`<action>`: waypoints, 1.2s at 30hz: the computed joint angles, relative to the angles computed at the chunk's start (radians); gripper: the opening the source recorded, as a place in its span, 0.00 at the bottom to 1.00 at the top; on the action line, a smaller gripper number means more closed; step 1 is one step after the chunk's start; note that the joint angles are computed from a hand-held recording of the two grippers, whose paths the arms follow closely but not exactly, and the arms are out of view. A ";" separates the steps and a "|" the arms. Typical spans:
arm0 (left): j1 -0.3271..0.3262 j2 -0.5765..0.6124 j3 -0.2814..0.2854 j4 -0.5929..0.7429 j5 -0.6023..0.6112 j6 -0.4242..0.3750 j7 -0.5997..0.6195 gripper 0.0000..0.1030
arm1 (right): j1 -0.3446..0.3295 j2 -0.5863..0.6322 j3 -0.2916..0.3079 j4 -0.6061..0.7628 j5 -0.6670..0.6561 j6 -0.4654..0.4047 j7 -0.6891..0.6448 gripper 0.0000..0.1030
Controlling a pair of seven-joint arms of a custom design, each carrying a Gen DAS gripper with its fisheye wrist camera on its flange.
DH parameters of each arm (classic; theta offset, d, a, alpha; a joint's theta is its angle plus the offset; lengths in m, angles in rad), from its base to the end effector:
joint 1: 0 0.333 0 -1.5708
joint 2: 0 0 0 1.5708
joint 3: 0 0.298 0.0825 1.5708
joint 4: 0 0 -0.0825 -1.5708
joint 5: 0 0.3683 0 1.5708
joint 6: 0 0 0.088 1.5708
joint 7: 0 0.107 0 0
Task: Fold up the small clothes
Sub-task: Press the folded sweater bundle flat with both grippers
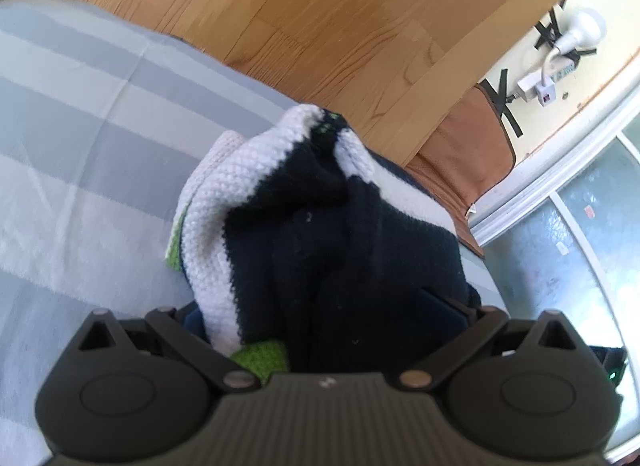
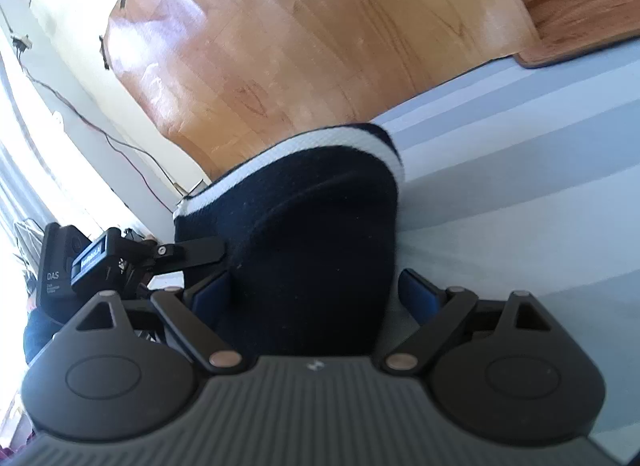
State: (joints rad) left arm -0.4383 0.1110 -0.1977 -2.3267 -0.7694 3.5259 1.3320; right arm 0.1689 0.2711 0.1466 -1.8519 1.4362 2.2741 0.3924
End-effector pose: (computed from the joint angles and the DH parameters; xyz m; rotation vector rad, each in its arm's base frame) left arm 0.4743 -0.2424 0.3980 -2.2239 1.3344 -1.3950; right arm 0.5935 0.2131 0.4034 -1.7267 0.9945 0.3369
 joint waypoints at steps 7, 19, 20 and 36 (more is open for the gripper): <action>0.018 0.009 -0.025 -0.027 0.069 0.065 -0.027 1.00 | -0.011 -0.001 -0.003 -0.008 0.021 -0.029 -0.027 0.90; -0.027 0.009 -0.011 0.001 -0.057 0.047 0.147 1.00 | -0.003 0.002 -0.002 -0.003 -0.013 -0.021 -0.044 0.94; -0.026 0.009 -0.013 0.001 -0.056 0.047 0.150 1.00 | -0.003 0.002 -0.002 -0.002 -0.013 -0.021 -0.046 0.94; 0.025 0.003 -0.039 -0.041 0.073 0.076 0.031 1.00 | 0.007 0.017 0.003 0.015 -0.011 -0.004 -0.040 0.98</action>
State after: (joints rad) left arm -0.4130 0.1137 -0.2365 -2.3678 -0.6967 3.6021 1.3635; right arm 0.1760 0.2877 0.1495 -1.8369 1.4255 2.2701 0.3527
